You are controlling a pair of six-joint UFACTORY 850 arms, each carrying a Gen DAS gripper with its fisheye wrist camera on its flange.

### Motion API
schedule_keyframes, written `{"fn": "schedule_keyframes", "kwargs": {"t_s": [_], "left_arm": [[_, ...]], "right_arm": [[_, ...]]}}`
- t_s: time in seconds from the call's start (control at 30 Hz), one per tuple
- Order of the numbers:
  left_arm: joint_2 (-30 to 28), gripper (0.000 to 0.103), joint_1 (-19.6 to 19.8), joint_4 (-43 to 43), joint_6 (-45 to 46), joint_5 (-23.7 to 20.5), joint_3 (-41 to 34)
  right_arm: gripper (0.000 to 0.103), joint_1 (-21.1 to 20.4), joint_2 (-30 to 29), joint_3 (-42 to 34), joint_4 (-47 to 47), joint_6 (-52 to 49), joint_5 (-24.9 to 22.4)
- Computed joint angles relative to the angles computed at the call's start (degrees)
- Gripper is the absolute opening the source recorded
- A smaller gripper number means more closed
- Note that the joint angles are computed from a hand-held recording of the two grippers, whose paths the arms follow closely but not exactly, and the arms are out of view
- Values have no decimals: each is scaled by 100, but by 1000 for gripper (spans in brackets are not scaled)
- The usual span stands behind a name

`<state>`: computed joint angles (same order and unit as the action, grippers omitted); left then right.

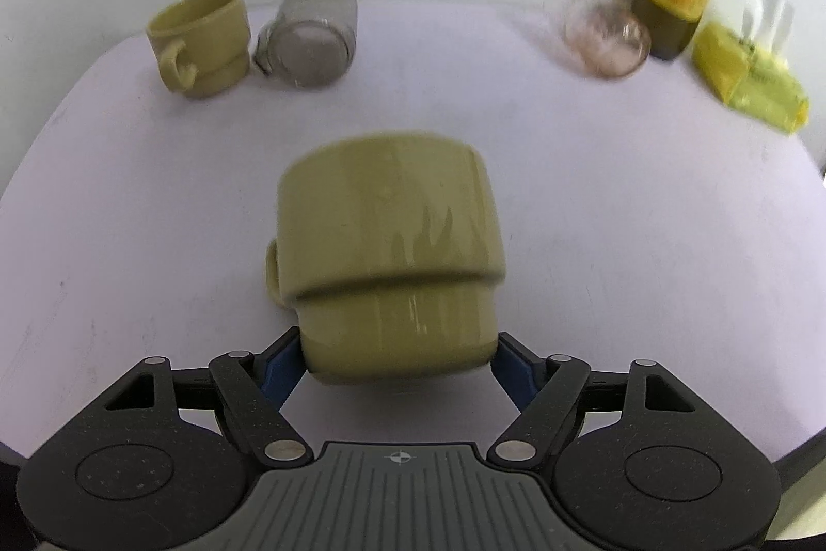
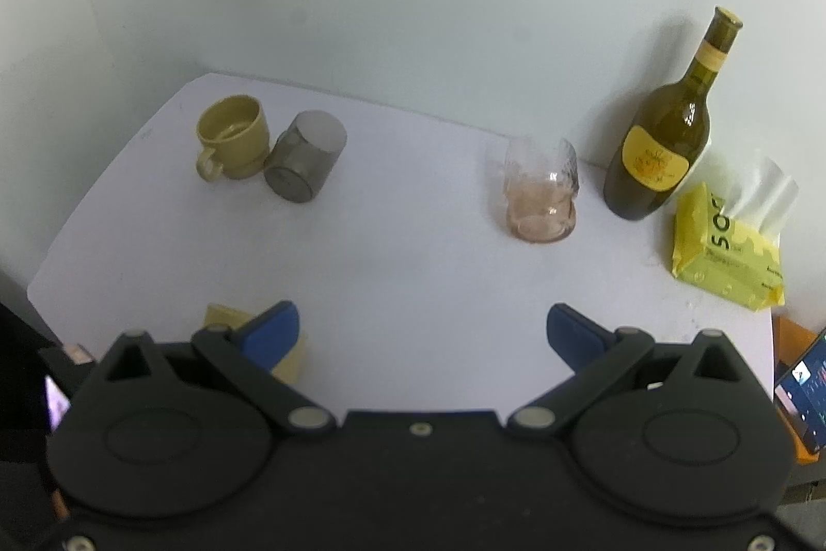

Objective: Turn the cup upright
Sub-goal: 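Lift the mug with the left tool and carry it toward the right tool, then close the right tool around the mug while the left tool releases it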

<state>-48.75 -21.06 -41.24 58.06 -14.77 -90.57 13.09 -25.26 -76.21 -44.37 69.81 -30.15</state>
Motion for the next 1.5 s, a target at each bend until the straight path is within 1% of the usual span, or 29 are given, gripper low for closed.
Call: {"fn": "schedule_keyframes", "kwargs": {"t_s": [0.07, 0.17, 0.27, 0.37, 0.4, 0.5, 0.63, 0.73, 0.83, 0.87, 0.9, 1.0, 1.03, 1.07, 1.17, 1.27, 1.37, 1.43, 1.5], "left_arm": [[28, 75, 38, -242, 300, -111, 9], [139, 79, 92, -896, 1155, -174, 141], [249, 79, 175, -1406, 1794, -285, 233], [313, 81, 290, -1562, 1991, -465, 240], [302, 81, 283, -1550, 1975, -461, 221], [443, 81, 452, -1883, 2433, -636, 317], [548, 81, 650, -1940, 2479, -895, 323], [629, 81, 811, -2014, 2346, -1037, 300], [762, 83, 1066, -2301, 2206, -1003, 280], [795, 83, 1141, -2361, 2148, -961, 268], [816, 83, 1216, -2398, 2098, -926, 242], [890, 83, 1407, -2569, 2249, -734, 185], [927, 83, 1460, -2629, 2351, -675, 174], [956, 84, 1514, -2687, 2441, -654, 139], [1048, 86, 1678, -3197, 2990, -676, 102], [1068, 87, 1798, -3452, 3211, -759, -10], [1052, 87, 1847, -3378, 3030, -838, -137], [1047, 91, 1842, -3255, 2910, -842, -191], [1076, 95, 1782, -2941, 2548, -706, -235]], "right_arm": [[103, 41, -21, -24, 18, 19, -57], [103, 117, -45, -56, 3, 110, -145], [103, 154, -99, -115, 5, 162, -214], [103, 201, -198, -217, 96, 160, -345], [103, 208, -224, -242, 125, 165, -348], [103, 235, -315, -311, 197, 211, -323], [103, 317, -493, -427, 213, 275, -339], [103, 374, -600, -456, 300, 325, -213], [103, 430, -654, -369, 186, 566, 115], [103, 458, -695, -297, 88, 716, 364], [103, 505, -765, -227, -151, 981, 610], [103, 649, -1019, -240, -918, 1711, 810], [103, 674, -1068, -245, -1067, 1862, 825], [103, 735, -1250, -323, -1316, 2159, 805], [102, 797, -1512, -481, -1334, 2388, 757], [100, 838, -1703, -601, -1531, 2855, 718], [98, 875, -1841, -765, -1418, 2981, 550], [96, 891, -1886, -800, -1500, 3259, 519], [89, 905, -1921, -842, -1530, 3331, 459]]}}
